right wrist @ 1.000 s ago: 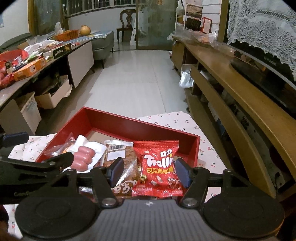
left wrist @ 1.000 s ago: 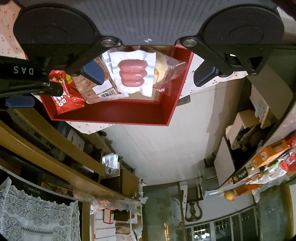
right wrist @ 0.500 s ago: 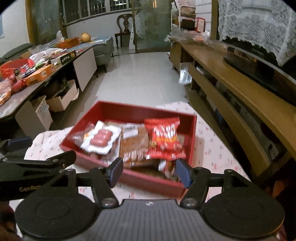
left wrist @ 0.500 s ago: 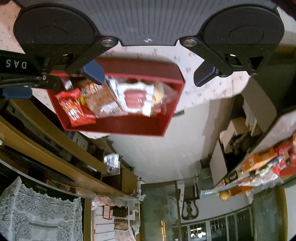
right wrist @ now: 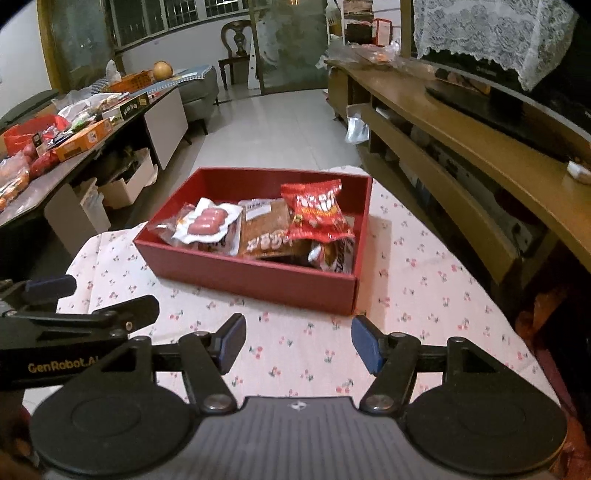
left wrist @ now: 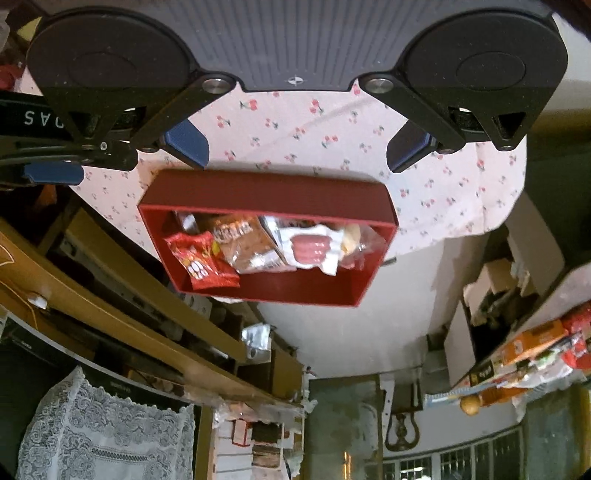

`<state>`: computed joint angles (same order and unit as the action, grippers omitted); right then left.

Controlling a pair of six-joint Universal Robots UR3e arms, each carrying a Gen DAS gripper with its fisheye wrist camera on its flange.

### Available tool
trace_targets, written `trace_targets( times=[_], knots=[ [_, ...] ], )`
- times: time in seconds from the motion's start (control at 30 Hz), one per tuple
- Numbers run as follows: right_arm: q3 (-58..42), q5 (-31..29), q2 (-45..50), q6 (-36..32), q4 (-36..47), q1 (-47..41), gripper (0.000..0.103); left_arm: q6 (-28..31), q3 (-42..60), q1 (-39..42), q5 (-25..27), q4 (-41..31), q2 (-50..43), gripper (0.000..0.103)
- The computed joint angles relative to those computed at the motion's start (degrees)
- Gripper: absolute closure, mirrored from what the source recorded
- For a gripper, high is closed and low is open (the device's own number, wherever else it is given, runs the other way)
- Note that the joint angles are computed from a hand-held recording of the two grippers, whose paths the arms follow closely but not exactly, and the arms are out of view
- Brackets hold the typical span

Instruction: Organize snacks

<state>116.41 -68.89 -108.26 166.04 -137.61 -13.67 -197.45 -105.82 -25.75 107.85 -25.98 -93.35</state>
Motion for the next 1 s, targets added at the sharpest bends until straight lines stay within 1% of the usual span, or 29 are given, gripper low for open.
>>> trace_targets(
  times=[0.13,0.17,0.27,0.3,0.33,0.37,0.4,0.43,0.47,0.5,0.6,0.63,0.67,0.73,0.8,0.93,1.0],
  knots=[
    [1.46,-0.31,-1.45,-0.56,0.64,-0.34,0.025,-2.87,-1.52,-0.85,0.37,-0.54,0.69,0.0],
    [1.63,-0.16,-1.69,-0.69,0.79,-0.51,0.025,-3.77,-2.35,-0.37,-0.69,-0.37,1.33,0.0],
    [2.1,0.14,-2.17,-1.05,0.75,-0.72,0.025,-4.03,-6.79,2.36,-7.06,2.93,4.52,0.0],
    [2.08,0.74,-2.26,-1.17,1.12,-0.84,0.025,-3.98,-7.74,2.89,-8.24,3.85,5.31,0.0],
    [2.1,1.19,-2.52,-1.29,1.49,-1.0,0.025,-3.96,-8.04,2.87,-8.17,4.03,5.74,0.0],
    [2.14,1.03,-2.55,-1.4,1.42,-0.78,0.025,-3.87,-7.5,2.13,-6.74,3.29,5.53,0.0],
    [2.27,0.78,-2.65,-1.54,1.4,-0.5,0.025,-3.84,-5.87,0.67,-3.68,1.43,4.56,0.0],
    [2.52,0.49,-2.81,-1.63,1.4,-0.25,0.025,-3.68,-4.09,-1.28,0.47,-0.26,3.0,0.0],
    [2.83,0.13,-3.03,-1.59,1.43,0.01,0.025,-3.64,-2.8,-2.46,3.1,-1.75,1.88,0.0],
    [3.22,-0.3,-3.4,-1.46,1.56,0.18,0.025,-3.79,-2.17,-2.96,4.08,-2.91,1.42,0.0],
    [4.02,0.34,-4.8,-1.85,2.8,-0.7,0.025,-5.3,-2.61,-1.93,1.86,-4.45,2.37,0.0],
    [4.22,0.41,-5.03,-1.82,2.83,-0.85,0.025,-5.37,-3.02,-1.92,1.65,-4.07,2.65,0.0],
    [4.23,0.3,-5.06,-1.7,2.79,-0.81,0.025,-5.03,-3.21,-2.4,2.62,-3.25,2.42,0.0],
    [4.19,-0.14,-4.96,-1.4,2.33,-0.44,0.025,-4.38,-2.52,-4.9,7.23,-1.87,1.06,0.0],
    [4.18,-0.34,-4.85,-1.35,2.19,-0.24,0.025,-4.42,-0.91,-7.24,11.59,-2.04,-0.67,0.0],
    [4.57,-0.74,-5.23,-1.16,2.29,-0.14,0.025,-5.07,0.87,-10.65,18.38,-1.76,-3.38,0.0],
    [4.73,-1.05,-5.37,-1.15,2.39,-0.01,0.025,-5.09,2.15,-11.46,19.94,-3.27,-4.08,0.0]
  ],
)
